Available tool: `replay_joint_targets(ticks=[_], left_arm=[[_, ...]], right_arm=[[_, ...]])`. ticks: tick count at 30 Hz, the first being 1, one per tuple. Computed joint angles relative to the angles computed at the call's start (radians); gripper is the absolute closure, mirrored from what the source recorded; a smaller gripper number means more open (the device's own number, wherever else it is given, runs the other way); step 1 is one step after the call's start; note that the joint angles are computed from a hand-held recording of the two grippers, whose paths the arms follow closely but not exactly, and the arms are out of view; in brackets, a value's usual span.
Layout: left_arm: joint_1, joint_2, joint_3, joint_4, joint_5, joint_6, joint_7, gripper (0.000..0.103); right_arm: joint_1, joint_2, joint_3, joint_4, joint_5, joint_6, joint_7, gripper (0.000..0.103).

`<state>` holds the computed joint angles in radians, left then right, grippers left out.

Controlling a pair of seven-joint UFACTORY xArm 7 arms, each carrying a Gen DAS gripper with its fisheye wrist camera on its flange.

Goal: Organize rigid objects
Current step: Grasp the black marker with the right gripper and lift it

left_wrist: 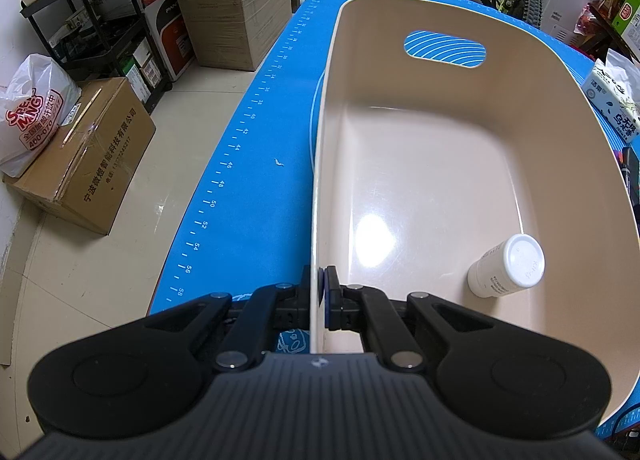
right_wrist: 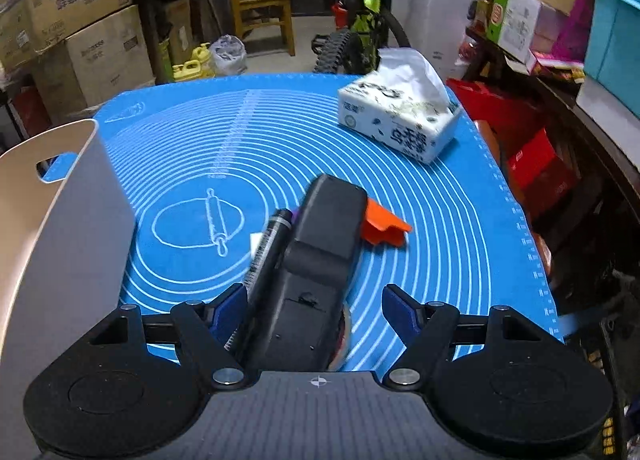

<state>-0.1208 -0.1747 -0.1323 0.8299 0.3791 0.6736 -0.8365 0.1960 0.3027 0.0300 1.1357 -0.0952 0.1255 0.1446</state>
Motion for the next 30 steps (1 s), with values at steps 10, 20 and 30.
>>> replay_joint_targets(ticks=[10,20,30], left_arm=[[0.000,0.000,0.000,0.000,0.000,-0.001,0.000,0.097],[0.000,0.000,0.000,0.000,0.001,0.000,-0.001,0.097],[-0.001,0.000,0.000,0.000,0.001,-0.001,-0.003,0.097]], right_arm=[[0.106,0.069,-0.066,0.084,-0.100,0.011,0.027,0.048],[0.163,0.078,-0.118,0.085,-0.243,-0.014,0.071,0.070],[0.200,0.088,-0.152,0.085,-0.316,-0.005,0.088,0.073]])
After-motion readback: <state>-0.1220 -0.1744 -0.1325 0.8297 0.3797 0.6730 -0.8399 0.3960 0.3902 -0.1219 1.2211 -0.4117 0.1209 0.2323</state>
